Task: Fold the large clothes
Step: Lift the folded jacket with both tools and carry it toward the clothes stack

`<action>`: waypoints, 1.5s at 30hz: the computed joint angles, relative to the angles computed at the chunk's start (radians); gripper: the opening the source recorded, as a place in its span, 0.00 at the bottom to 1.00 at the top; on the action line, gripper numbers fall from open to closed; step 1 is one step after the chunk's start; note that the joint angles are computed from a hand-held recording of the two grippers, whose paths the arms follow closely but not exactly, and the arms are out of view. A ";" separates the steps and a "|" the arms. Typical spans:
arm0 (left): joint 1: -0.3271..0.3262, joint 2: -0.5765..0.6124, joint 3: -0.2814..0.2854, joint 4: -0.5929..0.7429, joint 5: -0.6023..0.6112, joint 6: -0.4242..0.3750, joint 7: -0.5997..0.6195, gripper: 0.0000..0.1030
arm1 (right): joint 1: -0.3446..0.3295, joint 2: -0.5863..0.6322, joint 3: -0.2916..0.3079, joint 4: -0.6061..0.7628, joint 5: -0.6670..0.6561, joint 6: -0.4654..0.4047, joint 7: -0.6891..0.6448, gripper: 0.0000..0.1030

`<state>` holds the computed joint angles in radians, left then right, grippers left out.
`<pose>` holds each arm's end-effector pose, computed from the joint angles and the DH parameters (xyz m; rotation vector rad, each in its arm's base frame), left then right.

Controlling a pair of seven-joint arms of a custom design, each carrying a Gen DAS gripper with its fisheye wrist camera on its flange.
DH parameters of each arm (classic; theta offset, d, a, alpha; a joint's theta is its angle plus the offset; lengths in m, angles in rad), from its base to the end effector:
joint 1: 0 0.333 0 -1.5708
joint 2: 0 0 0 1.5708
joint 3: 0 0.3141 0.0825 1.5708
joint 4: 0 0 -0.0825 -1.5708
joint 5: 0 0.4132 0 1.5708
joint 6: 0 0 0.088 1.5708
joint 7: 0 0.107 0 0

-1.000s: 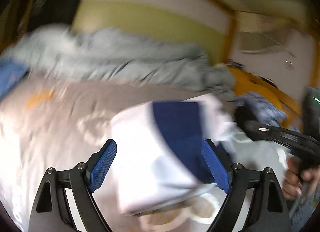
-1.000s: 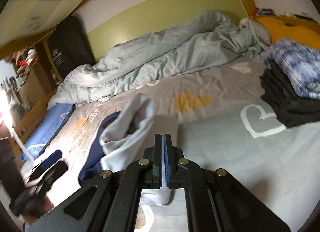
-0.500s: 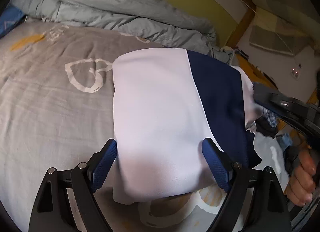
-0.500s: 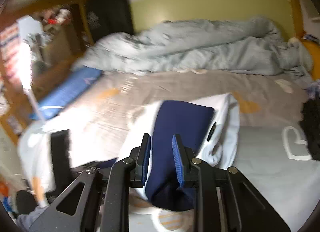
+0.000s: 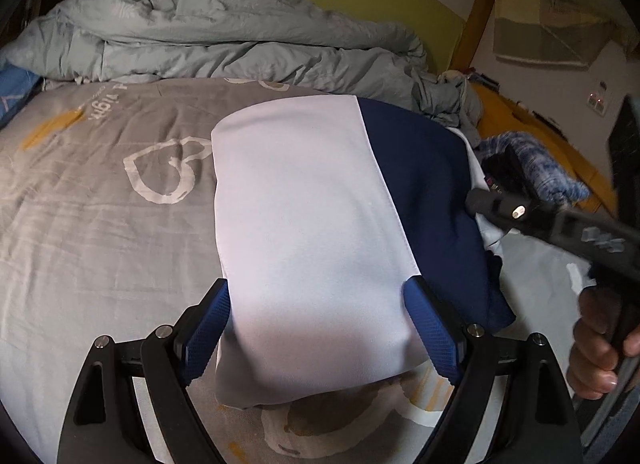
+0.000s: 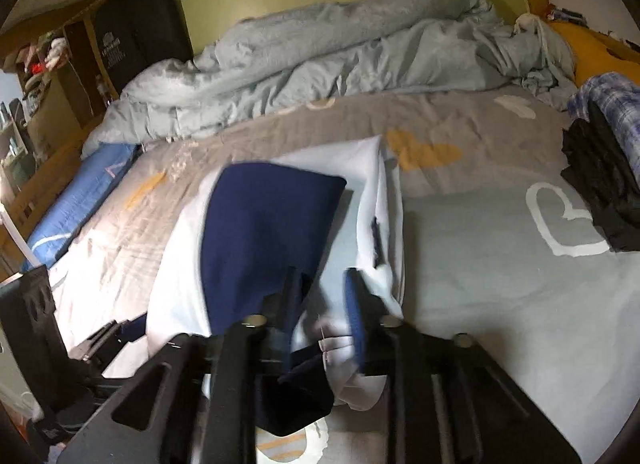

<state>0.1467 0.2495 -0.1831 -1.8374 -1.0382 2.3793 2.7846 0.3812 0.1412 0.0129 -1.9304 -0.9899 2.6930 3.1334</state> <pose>0.6744 -0.0260 0.4152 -1.3513 2.4165 -1.3076 0.5940 0.2765 0.4576 -1.3222 1.9712 -0.7034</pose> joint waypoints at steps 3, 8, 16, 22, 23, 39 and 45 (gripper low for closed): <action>-0.006 -0.004 -0.001 -0.006 0.003 0.019 -0.012 0.86 | 0.009 0.004 0.003 0.019 -0.028 -0.022 0.002 0.64; -0.008 -0.012 -0.002 -0.019 -0.007 0.039 0.007 0.86 | 0.017 0.019 -0.002 0.034 -0.006 -0.078 0.024 0.86; -0.009 -0.011 0.000 -0.019 -0.012 0.042 0.012 0.86 | -0.046 0.048 -0.035 -0.047 0.143 0.197 0.016 0.94; 0.016 0.029 0.009 0.050 -0.001 -0.066 -0.051 0.86 | -0.002 0.088 -0.160 -0.111 0.154 0.482 0.088 0.98; 0.023 0.045 0.009 0.075 -0.005 -0.087 -0.077 0.86 | 0.042 0.099 -0.221 -0.116 0.133 0.539 0.123 0.97; 0.143 0.432 -0.103 0.556 0.115 -0.497 -0.489 0.86 | 0.020 0.224 -0.240 -0.168 0.414 0.971 -0.052 0.63; 0.147 0.428 -0.113 0.542 0.113 -0.472 -0.514 0.86 | -0.144 0.220 -0.064 -0.088 0.275 0.792 -0.021 0.79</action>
<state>0.2940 0.6775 -0.2960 -1.2953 -0.9256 1.9069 2.2708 0.2376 0.3614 -0.0507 -2.0185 -0.7147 3.4848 3.1124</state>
